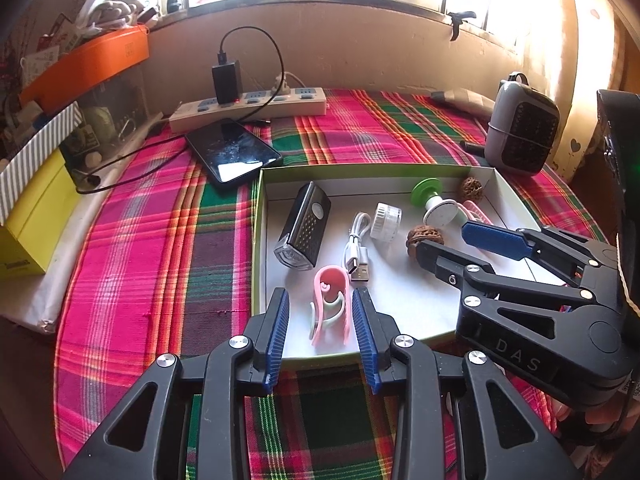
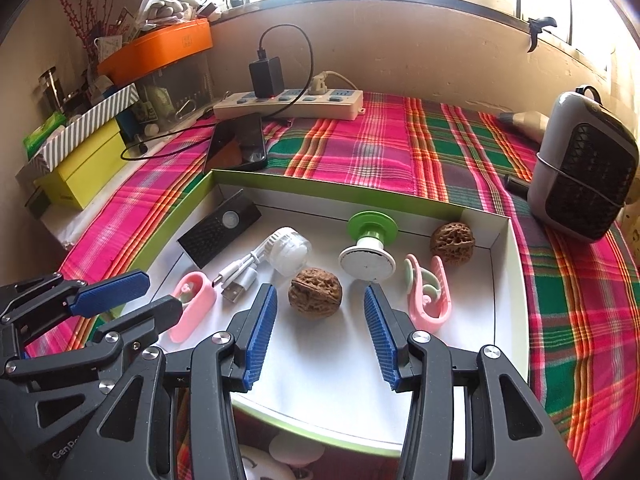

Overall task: Organize objects
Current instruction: 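Move the left tool to the white panda-face ball while the right approaches the white mushroom knob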

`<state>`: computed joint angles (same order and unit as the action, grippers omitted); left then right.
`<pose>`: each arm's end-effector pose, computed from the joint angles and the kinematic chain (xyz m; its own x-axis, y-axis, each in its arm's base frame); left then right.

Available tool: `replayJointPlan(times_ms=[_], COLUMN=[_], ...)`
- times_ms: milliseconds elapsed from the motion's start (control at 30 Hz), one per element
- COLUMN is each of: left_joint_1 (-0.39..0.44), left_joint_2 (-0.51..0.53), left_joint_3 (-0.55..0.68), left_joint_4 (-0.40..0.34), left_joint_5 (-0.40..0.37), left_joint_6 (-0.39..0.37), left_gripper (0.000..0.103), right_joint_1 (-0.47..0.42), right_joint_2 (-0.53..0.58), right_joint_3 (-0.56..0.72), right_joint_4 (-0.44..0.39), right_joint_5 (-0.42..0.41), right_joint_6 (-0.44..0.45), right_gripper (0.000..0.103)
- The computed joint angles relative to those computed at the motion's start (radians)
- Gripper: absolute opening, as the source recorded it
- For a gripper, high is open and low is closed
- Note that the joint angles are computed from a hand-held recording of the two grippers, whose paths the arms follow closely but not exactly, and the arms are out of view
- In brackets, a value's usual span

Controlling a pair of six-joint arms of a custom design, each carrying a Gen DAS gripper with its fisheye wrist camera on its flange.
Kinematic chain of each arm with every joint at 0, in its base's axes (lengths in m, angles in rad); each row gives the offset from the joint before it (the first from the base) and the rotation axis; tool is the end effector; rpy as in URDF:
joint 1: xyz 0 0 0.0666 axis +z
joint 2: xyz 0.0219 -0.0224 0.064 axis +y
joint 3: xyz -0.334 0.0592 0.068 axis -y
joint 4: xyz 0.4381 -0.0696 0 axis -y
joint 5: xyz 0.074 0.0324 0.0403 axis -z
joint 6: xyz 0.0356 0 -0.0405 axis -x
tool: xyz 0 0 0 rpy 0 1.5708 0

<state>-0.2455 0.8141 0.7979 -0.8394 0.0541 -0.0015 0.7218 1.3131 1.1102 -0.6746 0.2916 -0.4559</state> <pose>0.3407 -0.0878 0.3302 -0.7319 0.1849 -0.6558 0.2782 0.9597 -0.0398 0.3828 0.3228 0.2993 -0.7363 -0.0863 -0.6712 -0.1902 0.9782 0.0828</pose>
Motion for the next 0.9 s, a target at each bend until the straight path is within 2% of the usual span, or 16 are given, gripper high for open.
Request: replayJointPlan(times_ms=[133, 433, 467, 533, 633, 800, 900], left_joint_1=[0.002, 0.035, 0.057, 0.035, 0.045, 0.117, 0.108], left_joint_2=[-0.045, -0.117, -0.130, -0.145, -0.169, -0.225, -0.251], left_joint_3=[-0.026, -0.055, -0.059, -0.069, -0.076, -0.106, -0.109], left_joint_4=[-0.003, -0.026, -0.033, -0.033, -0.042, -0.065, -0.081], left_joint_5=[-0.006, 0.013, 0.029, 0.011, 0.017, 0.065, 0.066], left_joint_6=[-0.004, -0.021, -0.034, -0.015, -0.023, -0.075, -0.070], left_gripper=[0.031, 0.031, 0.031, 0.031, 0.031, 0.031, 0.031], right_joint_1=[0.010, 0.045, 0.048, 0.052, 0.059, 0.074, 0.087], right_joint_2=[-0.013, -0.041, -0.046, -0.056, -0.074, -0.098, -0.122], right_joint_3=[-0.007, -0.019, -0.021, -0.028, -0.040, -0.057, -0.077], right_joint_4=[-0.005, -0.019, -0.021, -0.022, -0.025, -0.033, -0.030], right_joint_5=[0.016, 0.061, 0.067, 0.074, 0.083, 0.101, 0.120], right_joint_6=[-0.003, -0.007, -0.012, -0.024, -0.038, -0.060, -0.072], right_gripper=[0.055, 0.056, 0.056, 0.056, 0.056, 0.056, 0.056])
